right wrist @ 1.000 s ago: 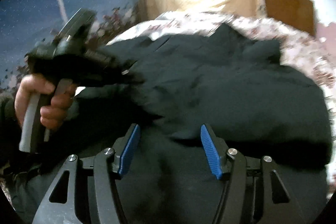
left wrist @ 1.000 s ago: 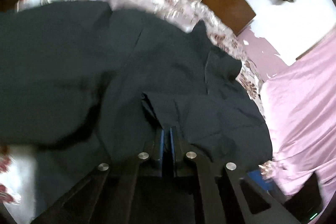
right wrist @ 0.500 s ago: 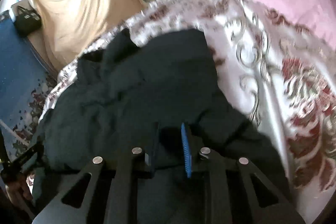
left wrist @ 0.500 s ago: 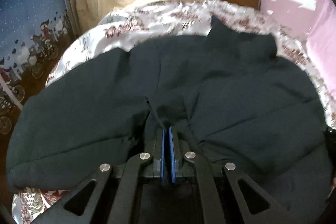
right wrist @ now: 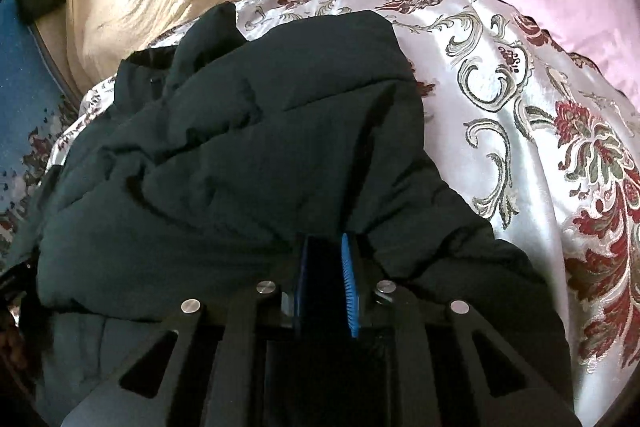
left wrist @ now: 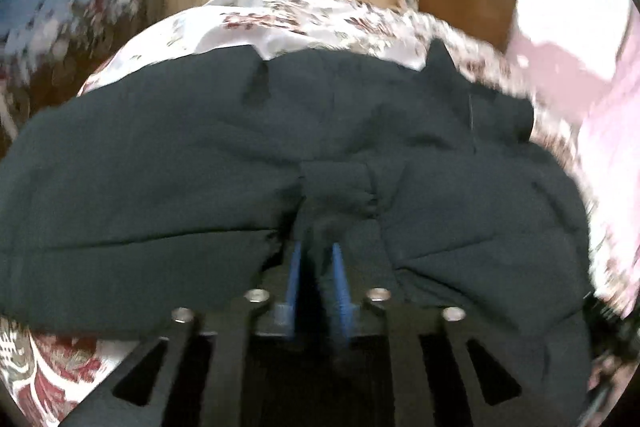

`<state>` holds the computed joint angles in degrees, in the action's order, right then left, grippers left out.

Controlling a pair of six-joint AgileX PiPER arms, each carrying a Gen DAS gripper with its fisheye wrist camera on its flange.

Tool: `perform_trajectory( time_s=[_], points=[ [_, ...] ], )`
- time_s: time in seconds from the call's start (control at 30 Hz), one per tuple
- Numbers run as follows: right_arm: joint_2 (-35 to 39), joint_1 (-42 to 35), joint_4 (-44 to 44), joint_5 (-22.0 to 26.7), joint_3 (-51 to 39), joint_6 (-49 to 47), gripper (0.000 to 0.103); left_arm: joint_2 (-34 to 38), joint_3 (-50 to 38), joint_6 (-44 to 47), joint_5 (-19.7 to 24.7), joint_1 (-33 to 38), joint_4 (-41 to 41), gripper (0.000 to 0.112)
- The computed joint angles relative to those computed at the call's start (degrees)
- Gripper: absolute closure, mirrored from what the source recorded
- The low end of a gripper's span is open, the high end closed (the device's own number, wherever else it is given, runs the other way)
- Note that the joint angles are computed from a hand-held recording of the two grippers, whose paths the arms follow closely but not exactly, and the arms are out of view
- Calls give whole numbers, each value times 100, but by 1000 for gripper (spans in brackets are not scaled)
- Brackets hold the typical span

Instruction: Fold large clothes

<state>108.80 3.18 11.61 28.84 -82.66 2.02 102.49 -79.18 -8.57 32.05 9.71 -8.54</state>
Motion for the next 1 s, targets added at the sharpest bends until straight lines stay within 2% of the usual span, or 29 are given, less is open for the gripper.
perform_trajectory(
  time_s=[0.07, 0.13, 0.2, 0.23, 0.27, 0.3, 0.33, 0.37, 0.47, 0.57, 0.67, 0.77, 0.9, 1.0],
  points=[
    [-4, -56, 163, -16, 15, -153, 87, -216, 199, 576, 29, 210, -715, 83],
    [-45, -97, 373, -50, 90, -350, 84, -577, 518, 1059, -9, 337, -1158, 69],
    [-112, -120, 598, -97, 195, -573, 76, -1060, 929, 1263, -141, 424, -1349, 26],
    [-155, -121, 714, -104, 234, -693, 66, -1425, 1260, 1208, -347, 477, -1376, 21],
    [-227, -118, 864, -132, 301, -833, 45, -1700, 1493, 1382, -444, 605, -1631, 15],
    [-346, -96, 1021, -199, 397, -983, 34, -1995, 1672, 1737, -312, 825, -2041, 13],
    [-465, -41, 970, -287, 488, -947, 17, -2129, 1698, 1897, -88, 1008, -2222, 13],
    [-598, 40, 758, -389, 577, -785, 15, -2299, 1734, 1978, 209, 1247, -2349, 13],
    [-993, 348, 294, -588, 806, -538, 14, -2602, 1807, 2074, 864, 1973, -2476, 11],
    [-1309, 676, 159, -633, 948, -435, 14, -2636, 1926, 2138, 1171, 2896, -2466, 10],
    [-1406, 1148, -46, -525, 773, -231, 14, -2390, 2288, 2305, 885, 3824, -2677, 10],
    [-1194, 1889, -961, -283, 216, 372, 14, -1892, 2315, 2660, 1083, 4502, -3308, 10],
    [-608, 2845, -2075, 307, -812, 1012, 14, -1490, 2183, 3187, 1084, 4734, -4043, 9],
    [119, 3555, -3284, 923, -1819, 1734, 14, -1060, 2074, 3455, 862, 4653, -4402, 9]
  ],
)
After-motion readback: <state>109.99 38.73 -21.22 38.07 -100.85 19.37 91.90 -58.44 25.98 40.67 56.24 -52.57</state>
